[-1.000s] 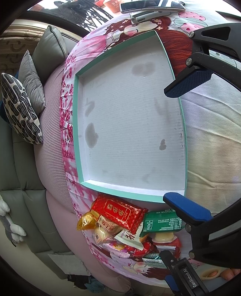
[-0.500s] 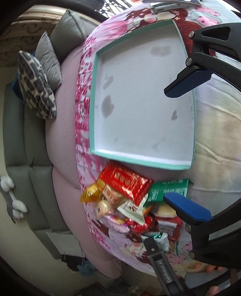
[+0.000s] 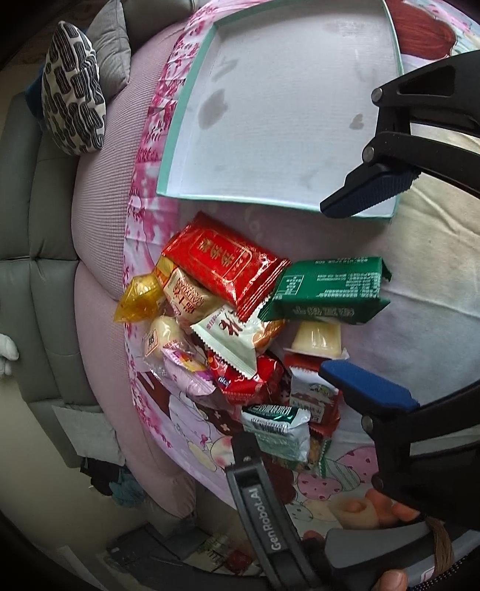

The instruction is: Organize snacks

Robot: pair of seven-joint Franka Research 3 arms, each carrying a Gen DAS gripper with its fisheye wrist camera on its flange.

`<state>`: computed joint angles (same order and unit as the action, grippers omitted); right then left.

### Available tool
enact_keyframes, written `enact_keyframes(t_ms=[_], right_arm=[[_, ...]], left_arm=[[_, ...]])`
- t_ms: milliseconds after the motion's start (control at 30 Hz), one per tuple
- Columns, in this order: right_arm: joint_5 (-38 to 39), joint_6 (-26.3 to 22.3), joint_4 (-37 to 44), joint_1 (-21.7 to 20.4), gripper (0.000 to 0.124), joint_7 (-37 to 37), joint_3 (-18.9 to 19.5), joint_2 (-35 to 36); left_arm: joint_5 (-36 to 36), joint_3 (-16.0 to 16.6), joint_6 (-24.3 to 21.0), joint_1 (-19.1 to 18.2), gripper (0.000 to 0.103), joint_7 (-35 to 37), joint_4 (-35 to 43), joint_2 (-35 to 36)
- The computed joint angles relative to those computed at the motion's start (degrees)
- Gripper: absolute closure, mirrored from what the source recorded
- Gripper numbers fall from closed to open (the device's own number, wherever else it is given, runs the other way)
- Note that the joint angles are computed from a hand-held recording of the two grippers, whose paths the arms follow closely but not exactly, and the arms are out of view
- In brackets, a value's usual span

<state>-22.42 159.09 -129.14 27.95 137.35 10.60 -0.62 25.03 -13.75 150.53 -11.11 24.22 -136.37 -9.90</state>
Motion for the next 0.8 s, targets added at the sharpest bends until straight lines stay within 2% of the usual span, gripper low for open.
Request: enact_keyframes(t_ms=[100,233,333,500,633,667,733,800], right_arm=[[-0.8,-1.8,1.9,0.3,0.06,0.2,-0.1,1.5],[0.9,-3.9,4.0,1.3,0.073,-2.0,-0.6,3.7],[0.3,-5.8,5.5,2.2,0.076,-2.1,-1.3,5.0],[-3.2,-6.9,6.2,3.2,0.086,-0.1,-2.4,5.5],[-2.6,-9.7,7.2,3.2,0.093,-0.2,-2.6,6.2],[-1.7,-9.8,7.2,3.1,0.095,-0.6,-2.6,6.4],[-1.3,-9.9,7.1,3.1,0.096,-0.9,-2.7,6.6],[-1.4,-9.6,7.0,3.2,0.096,-0.9,-2.9,6.6]], left_arm=[[-4.2,1.1,0.1,-0.7,0.0,4.1,1.1,2.2],[-3.2,0.6,-5.4,-0.8,0.0,5.7,4.8,5.6],[-4.4,0.9,-8.2,-1.0,0.0,7.5,7.6,8.7],[-9.4,1.5,-9.6,-0.9,0.002,10.6,9.5,11.7],[-7.9,1.4,-10.2,-1.4,0.014,9.9,9.9,11.7],[-7.7,1.4,-10.0,-1.5,0.028,9.8,9.9,11.6],[-7.0,1.2,-10.3,-1.7,0.042,9.5,10.4,11.9],[-6.7,1.2,-10.3,-1.8,0.043,9.4,10.6,12.1]])
